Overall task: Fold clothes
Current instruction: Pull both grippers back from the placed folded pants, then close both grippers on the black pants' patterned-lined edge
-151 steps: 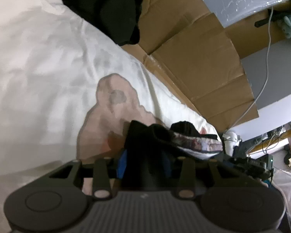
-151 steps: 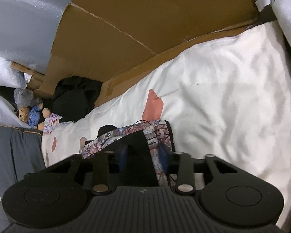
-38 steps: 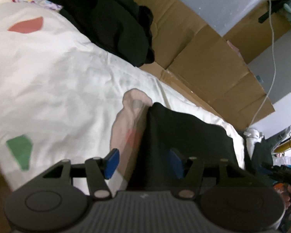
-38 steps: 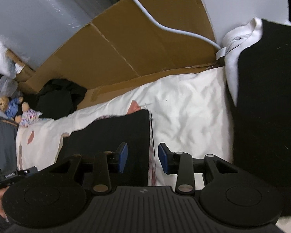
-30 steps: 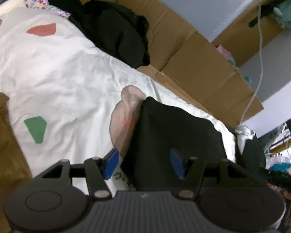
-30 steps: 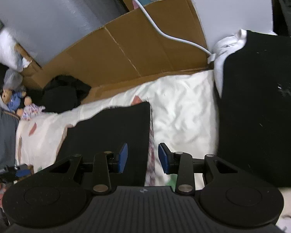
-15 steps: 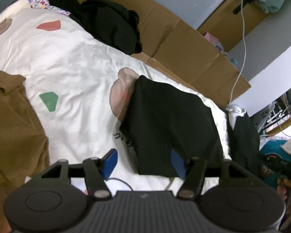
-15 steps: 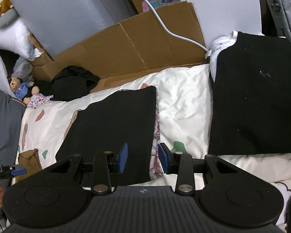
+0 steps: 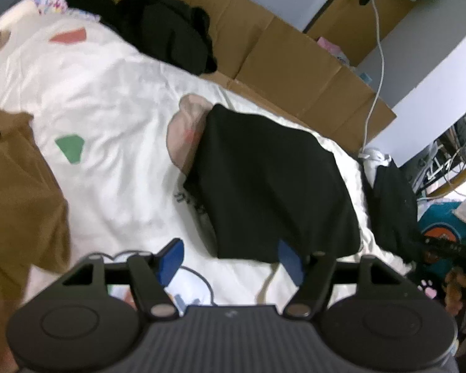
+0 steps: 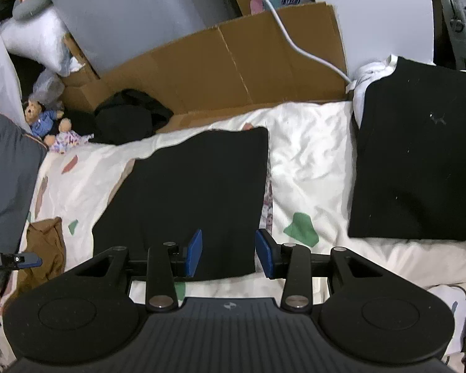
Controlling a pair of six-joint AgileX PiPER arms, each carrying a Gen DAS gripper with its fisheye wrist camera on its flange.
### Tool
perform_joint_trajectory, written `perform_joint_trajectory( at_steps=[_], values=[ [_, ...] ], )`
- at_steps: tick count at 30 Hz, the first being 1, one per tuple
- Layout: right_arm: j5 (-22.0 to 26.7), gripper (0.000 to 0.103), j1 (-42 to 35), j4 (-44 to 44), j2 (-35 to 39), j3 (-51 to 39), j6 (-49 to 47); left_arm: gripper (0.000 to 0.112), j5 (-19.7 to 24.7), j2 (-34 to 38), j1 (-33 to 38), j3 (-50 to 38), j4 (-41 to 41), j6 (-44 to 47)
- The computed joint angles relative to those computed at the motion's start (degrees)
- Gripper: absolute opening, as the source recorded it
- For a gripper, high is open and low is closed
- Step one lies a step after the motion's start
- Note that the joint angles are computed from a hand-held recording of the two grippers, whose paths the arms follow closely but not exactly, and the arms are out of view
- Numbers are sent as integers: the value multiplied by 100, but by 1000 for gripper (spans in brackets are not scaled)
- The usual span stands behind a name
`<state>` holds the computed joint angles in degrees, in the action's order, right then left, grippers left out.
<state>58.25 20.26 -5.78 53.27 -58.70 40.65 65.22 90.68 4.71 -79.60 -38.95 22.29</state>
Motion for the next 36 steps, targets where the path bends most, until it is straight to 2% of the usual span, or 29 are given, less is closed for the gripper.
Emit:
perform_joint_trajectory(
  at_steps=[3,7,17,24,30,32,36],
  values=[
    [-116,43,35,-2,-5,184,47,70,-237,32,-178,148,243,-239],
    [-284,43,113,-74,75,456,110,70,-470,52,-288,379,228,-42],
    [-838,43,121,-44,272,1002,107,71,-983,248,-431,890,-252,511],
    [-1368,43,-212,420,389,1628,-498,70,-1406,509,-674,1116,-208,889],
    [-1758,43,-254,411,507,1863,-674,70,-1658,634,-846,1220,-441,1267],
    [-1853,43,-178,316,564,1867,-605,67,-1685,701,-870,1200,-509,1333],
    [-1961,43,-110,267,814,1819,-627,45,-1581,939,-851,1089,-791,1589]
  ],
)
